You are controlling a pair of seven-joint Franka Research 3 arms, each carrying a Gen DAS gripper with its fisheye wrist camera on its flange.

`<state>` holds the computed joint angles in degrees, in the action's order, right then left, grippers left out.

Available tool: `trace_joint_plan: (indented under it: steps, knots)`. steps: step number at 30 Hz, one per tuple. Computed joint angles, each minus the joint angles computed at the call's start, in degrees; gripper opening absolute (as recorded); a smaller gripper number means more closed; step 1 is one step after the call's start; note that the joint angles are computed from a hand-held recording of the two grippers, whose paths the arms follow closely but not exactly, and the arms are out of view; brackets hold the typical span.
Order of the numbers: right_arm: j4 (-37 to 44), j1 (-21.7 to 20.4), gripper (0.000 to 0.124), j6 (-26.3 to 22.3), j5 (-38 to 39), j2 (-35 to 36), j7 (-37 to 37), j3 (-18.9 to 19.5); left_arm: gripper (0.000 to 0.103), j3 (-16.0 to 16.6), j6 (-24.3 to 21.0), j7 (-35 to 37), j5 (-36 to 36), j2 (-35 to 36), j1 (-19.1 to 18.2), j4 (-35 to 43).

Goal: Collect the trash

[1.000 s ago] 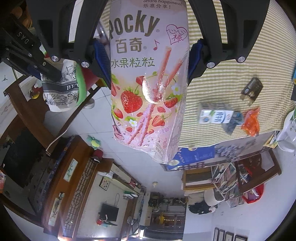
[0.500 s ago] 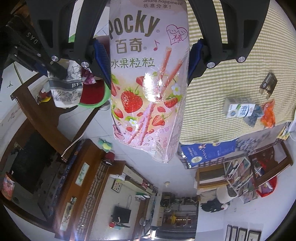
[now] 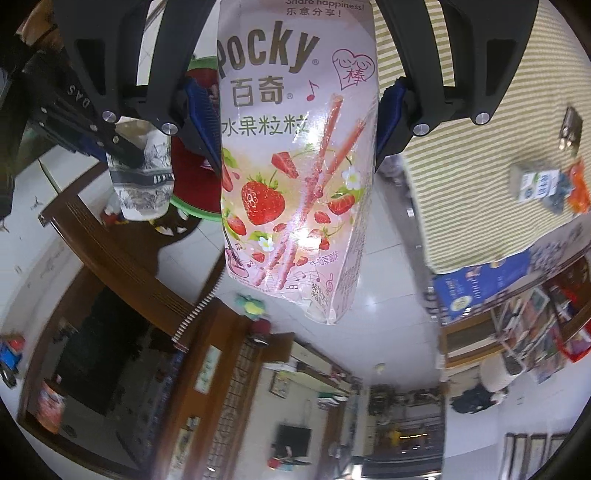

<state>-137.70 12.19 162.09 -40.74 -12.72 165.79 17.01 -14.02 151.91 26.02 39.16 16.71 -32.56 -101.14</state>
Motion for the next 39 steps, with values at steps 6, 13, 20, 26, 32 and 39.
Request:
trace_joint_plan:
  steps: [6, 13, 20, 26, 32, 39]
  knots:
    - [-2.5, -1.3, 0.028, -0.3, 1.9, -2.0, -1.1, -0.9, 0.068, -1.1, -1.6, 7.7, -4.0, 6.7, -1.3, 8.2]
    - [-4.5, -2.8, 0.028, -0.2, 5.5, -3.3, -4.4, -1.1, 0.068, -0.4, -4.1, 13.5, -7.3, 12.8, -4.2, 16.1]
    - [-4.1, -3.9, 0.028, 0.1, 7.8, -2.1, -7.2, -1.0, 0.068, 0.5, -5.9, 16.4, -9.9, 15.7, -5.5, 20.3]
    - [-3.7, -3.5, 0.028, -0.3, 9.5, -1.7, -9.1, -1.4, 0.068, 1.1, -6.5, 17.2, -10.9, 16.9, -6.1, 21.8]
    - [-3.2, -3.1, 0.028, -1.0, 10.1, -1.2, -9.8, -1.5, 0.069, 1.2, -6.5, 17.6, -11.5, 17.1, -6.1, 21.9]
    - [-2.3, -3.0, 0.031, -2.3, 8.4, -1.0, -7.6, -1.1, 0.072, 0.9, -5.0, 17.7, -12.4, 15.5, -5.4, 19.5]
